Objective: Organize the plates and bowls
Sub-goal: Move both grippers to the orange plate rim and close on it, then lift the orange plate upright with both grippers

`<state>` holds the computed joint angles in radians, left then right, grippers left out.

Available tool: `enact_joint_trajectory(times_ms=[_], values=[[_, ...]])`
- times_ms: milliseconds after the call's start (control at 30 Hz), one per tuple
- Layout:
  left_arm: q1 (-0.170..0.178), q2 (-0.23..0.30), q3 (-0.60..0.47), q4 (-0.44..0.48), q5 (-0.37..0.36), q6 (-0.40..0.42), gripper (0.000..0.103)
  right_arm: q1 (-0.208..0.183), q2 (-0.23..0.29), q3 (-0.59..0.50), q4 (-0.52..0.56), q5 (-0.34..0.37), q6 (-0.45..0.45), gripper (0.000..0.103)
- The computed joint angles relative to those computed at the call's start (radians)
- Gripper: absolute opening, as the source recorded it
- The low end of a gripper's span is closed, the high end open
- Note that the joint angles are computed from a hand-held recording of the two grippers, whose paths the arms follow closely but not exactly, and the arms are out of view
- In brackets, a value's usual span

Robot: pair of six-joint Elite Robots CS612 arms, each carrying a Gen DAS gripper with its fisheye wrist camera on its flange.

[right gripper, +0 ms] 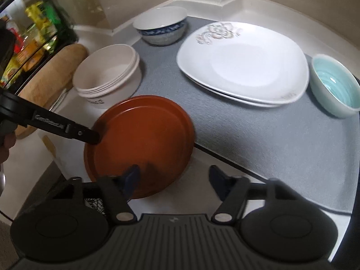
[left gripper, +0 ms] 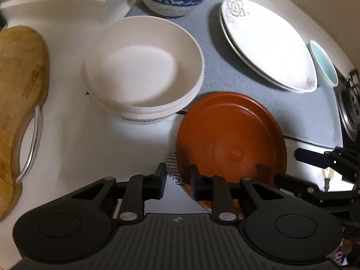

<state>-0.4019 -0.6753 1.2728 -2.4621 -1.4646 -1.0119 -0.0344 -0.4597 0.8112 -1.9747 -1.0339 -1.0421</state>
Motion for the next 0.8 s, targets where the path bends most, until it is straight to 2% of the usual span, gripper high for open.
enact_joint_trajectory(times_ms=[33, 67, 100, 133, 233, 300, 367, 533, 567, 667, 733, 800], values=[[0.0, 0.003, -0.008, 0.007, -0.003, 0.007, 0.021, 0.001, 0.001, -0.001, 0.004, -0.003, -0.006, 0.051], [0.0, 0.007, -0.014, 0.01, -0.013, 0.016, 0.019, 0.002, -0.002, 0.006, -0.008, -0.013, -0.009, 0.036], [0.0, 0.01, -0.021, 0.011, -0.024, 0.027, 0.019, 0.004, -0.003, 0.008, -0.015, -0.025, -0.012, 0.017], [0.0, 0.016, -0.032, 0.018, -0.028, 0.036, 0.019, 0.004, -0.003, 0.011, -0.021, -0.034, -0.012, 0.013], [-0.002, 0.03, -0.056, 0.012, -0.059, 0.058, 0.019, -0.002, -0.004, 0.015, -0.046, -0.044, 0.006, 0.012], [0.001, 0.043, -0.067, -0.029, -0.114, 0.062, 0.019, -0.008, -0.001, 0.006, -0.047, -0.047, 0.027, 0.003], [0.006, 0.06, -0.083, -0.067, -0.182, 0.059, 0.019, -0.013, 0.002, 0.001, -0.053, -0.061, 0.047, 0.003], [0.0, 0.072, -0.116, -0.025, -0.145, 0.052, 0.019, -0.024, 0.014, -0.014, -0.101, -0.096, 0.16, 0.005], [0.003, 0.072, -0.116, -0.028, -0.142, 0.047, 0.019, -0.026, 0.016, -0.016, -0.11, -0.097, 0.181, 0.009], [0.009, 0.075, -0.131, -0.01, -0.135, 0.044, 0.02, -0.029, 0.014, -0.005, -0.16, -0.098, 0.213, 0.047], [0.012, 0.08, -0.142, 0.008, -0.131, 0.053, 0.021, -0.028, 0.013, 0.003, -0.183, -0.11, 0.209, 0.058], [0.013, 0.091, -0.163, 0.032, -0.131, 0.072, 0.021, -0.025, 0.013, 0.005, -0.188, -0.135, 0.227, 0.087]])
